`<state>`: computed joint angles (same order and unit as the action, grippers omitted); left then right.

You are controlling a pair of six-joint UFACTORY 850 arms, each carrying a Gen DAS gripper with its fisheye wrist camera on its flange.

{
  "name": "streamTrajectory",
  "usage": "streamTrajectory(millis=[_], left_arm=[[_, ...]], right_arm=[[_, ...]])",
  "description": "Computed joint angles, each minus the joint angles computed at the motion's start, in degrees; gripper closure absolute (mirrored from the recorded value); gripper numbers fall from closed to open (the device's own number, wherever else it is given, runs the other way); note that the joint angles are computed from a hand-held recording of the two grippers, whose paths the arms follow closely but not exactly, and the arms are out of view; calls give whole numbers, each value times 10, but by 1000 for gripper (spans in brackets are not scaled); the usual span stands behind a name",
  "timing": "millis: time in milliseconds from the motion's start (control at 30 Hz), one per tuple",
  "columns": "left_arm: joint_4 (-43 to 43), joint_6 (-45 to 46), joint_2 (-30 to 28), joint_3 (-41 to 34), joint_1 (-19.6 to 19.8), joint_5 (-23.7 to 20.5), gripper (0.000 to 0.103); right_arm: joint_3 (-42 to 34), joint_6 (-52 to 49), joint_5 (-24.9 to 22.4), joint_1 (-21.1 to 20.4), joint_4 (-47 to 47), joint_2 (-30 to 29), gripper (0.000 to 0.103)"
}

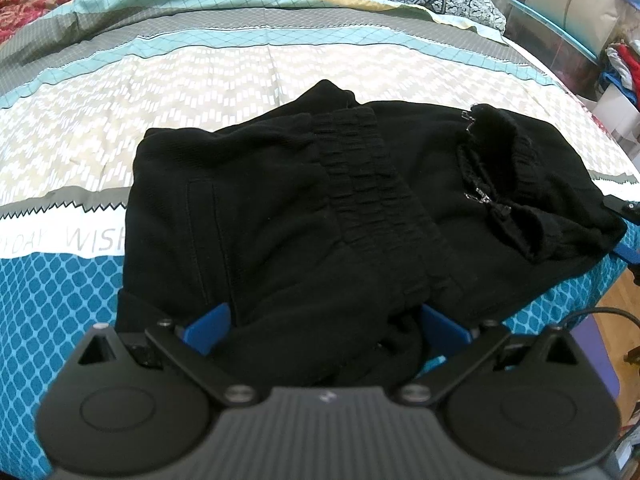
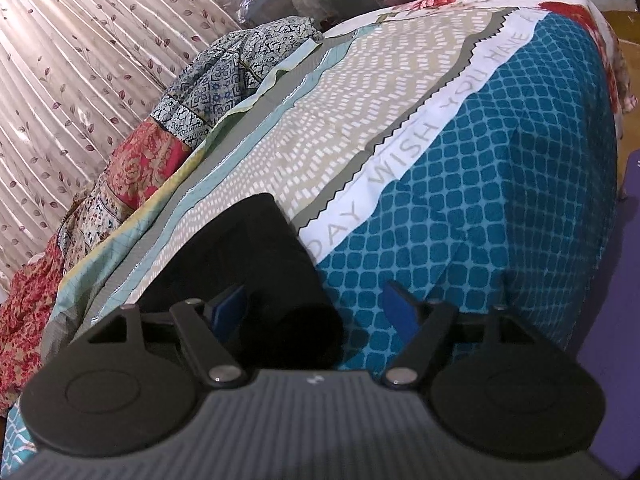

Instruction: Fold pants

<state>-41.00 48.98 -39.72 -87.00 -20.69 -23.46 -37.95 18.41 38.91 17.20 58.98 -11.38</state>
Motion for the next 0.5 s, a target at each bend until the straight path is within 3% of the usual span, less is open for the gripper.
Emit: streamTrajectory(millis=[333,367,400,433,467,500], left_arm=[[-11,13,2,4,2,-1,0],[-11,14,2,2,3,-4,0],[-10,13,0,-1,4,-9,0],[-6,12,-2,-6,5,-18,0],[-4,12,-4,-13,7,-28,0],[-9,17,-7,-22,12,-44,0]], right_arm=[[-2,6,-4,-6,-21,-3,25],[-3,8,-9,-8,-29,-3,28],[-4,8,-20,-12,-42,-2,37],[-6,24,-40,-20,-75,0,70],[-9,38,-56,-24,-95,1,85],[-12,39,-60,-22,-96,4,86]])
